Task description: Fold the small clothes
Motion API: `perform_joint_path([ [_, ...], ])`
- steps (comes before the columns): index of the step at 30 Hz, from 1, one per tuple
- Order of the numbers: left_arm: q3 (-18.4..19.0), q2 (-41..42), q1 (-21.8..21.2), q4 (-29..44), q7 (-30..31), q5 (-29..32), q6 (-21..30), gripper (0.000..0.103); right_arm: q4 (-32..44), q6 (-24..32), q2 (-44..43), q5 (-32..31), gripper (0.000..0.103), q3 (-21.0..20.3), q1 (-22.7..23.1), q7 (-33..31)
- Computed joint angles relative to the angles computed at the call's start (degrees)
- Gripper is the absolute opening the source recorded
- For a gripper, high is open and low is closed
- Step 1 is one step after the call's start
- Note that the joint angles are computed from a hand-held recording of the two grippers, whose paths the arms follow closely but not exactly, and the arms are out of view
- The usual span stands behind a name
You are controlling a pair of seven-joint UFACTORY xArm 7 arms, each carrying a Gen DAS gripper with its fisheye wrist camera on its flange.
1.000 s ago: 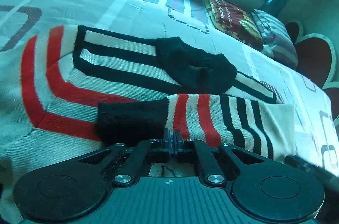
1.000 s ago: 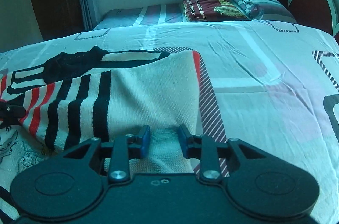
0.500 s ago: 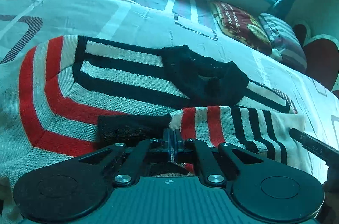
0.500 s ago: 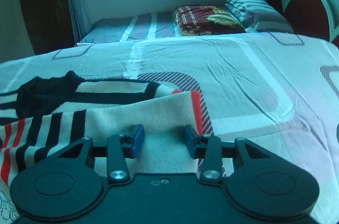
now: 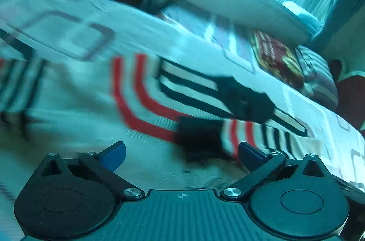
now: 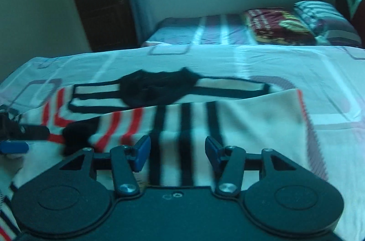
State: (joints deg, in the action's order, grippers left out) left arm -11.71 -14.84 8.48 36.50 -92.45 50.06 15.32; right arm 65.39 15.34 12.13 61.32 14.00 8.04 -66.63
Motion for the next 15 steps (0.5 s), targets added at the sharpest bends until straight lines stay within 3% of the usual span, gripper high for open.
perform_joint_path([
  [2, 2.7, -5.2, -1.5, -4.7, 4.1, -5.6, 1.3, 0.103, -1.2, 0.5, -1.5, 0.9, 0.052, 0.9, 0.8, -0.6],
  [7, 8.7, -17.5, 0.7, -17.2, 9.1, -14.3, 0.9, 0.103, -3.1, -1.2, -3.8, 0.3, 0.052, 1.1, 4.7, 1.1],
  [11, 14.9, -25.6, 5.5, -25.1, 14.5, -17.4, -0.2, 0.103, -2.7, -3.9, -3.3, -4.3, 0.052, 1.2, 8.0, 6.6],
  [15, 20.9, -27.3, 12.9, -29.5, 20.6, -18.3, -4.7, 0.103, -0.3, -6.8, -0.4, -11.8, 0.052, 2.1, 10.6, 15.7],
])
